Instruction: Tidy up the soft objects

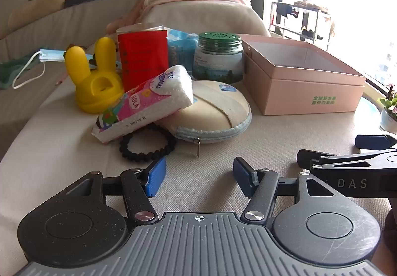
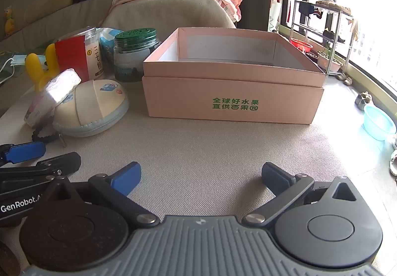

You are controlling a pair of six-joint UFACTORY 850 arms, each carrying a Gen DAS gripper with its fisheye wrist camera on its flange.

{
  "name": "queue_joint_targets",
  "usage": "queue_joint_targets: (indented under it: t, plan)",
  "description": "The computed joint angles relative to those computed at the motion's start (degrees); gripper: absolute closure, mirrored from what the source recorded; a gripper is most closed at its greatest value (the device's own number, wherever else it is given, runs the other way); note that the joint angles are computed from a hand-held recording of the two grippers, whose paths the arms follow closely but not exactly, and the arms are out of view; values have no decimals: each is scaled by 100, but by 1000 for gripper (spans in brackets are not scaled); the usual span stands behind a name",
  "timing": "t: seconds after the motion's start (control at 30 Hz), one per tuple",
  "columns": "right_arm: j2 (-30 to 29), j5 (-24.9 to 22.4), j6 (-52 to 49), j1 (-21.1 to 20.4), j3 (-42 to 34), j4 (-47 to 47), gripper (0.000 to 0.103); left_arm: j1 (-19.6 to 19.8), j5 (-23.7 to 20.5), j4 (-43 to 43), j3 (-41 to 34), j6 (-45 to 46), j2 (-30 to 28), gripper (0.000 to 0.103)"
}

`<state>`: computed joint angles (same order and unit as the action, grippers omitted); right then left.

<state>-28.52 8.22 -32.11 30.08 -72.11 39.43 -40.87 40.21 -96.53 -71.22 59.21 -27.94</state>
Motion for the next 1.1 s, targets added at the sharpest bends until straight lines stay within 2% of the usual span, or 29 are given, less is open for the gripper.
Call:
queue_joint_targets:
  t: [1.1]
  plan:
    - [-11, 11, -23, 5, -7, 20, 0, 1, -8, 12, 3, -22, 2, 38]
